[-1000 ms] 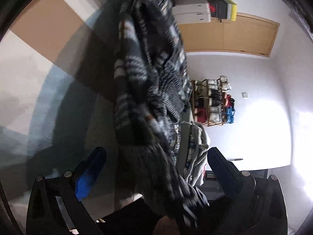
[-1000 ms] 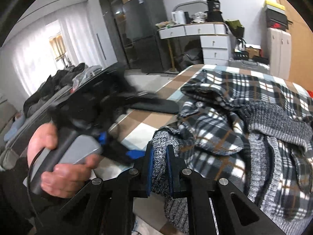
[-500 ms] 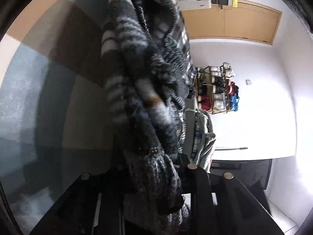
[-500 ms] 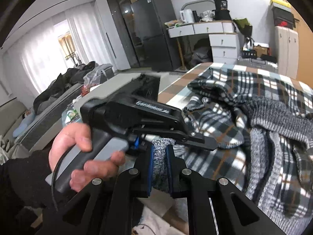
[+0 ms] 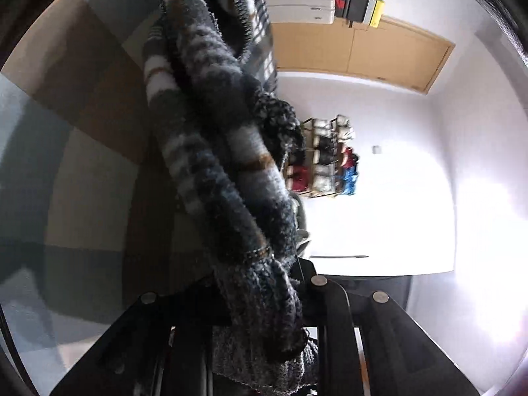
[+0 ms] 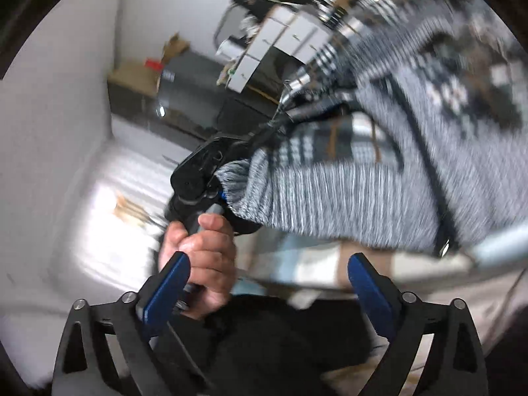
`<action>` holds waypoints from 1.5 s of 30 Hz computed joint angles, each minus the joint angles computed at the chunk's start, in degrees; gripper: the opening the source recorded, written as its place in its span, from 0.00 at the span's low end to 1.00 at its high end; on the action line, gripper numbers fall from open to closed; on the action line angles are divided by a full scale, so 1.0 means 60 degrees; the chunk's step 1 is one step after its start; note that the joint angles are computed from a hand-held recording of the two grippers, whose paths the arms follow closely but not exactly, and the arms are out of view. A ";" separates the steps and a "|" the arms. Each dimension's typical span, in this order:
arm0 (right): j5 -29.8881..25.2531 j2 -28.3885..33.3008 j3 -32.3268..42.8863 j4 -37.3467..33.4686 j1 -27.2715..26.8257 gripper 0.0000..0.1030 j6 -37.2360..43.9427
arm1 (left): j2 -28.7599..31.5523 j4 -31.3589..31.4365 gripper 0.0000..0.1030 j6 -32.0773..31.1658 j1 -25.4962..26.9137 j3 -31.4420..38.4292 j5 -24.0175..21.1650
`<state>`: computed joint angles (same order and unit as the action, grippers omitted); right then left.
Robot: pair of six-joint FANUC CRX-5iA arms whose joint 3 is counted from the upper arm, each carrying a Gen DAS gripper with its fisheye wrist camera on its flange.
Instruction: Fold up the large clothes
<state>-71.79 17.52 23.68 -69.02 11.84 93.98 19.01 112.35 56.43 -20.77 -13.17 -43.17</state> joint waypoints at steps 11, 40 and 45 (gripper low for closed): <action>0.0630 0.0899 -0.0067 -0.2253 -0.0282 0.98 -0.2185 | -0.0260 0.2395 0.14 -0.1747 -0.0481 -0.0685 -0.1140; -0.2818 0.3568 0.5950 0.6683 -0.0767 0.99 -0.2565 | -0.0279 0.0335 0.14 -0.0467 -0.0218 -0.0240 -0.0063; -0.3025 0.3841 0.6416 0.3862 -0.1449 0.96 -0.2295 | -0.0201 -0.0461 0.14 0.0069 -0.0044 0.0014 0.0020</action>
<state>-89.94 40.56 62.18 -45.85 3.14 80.22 17.81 109.58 56.84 -21.04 -13.09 -43.05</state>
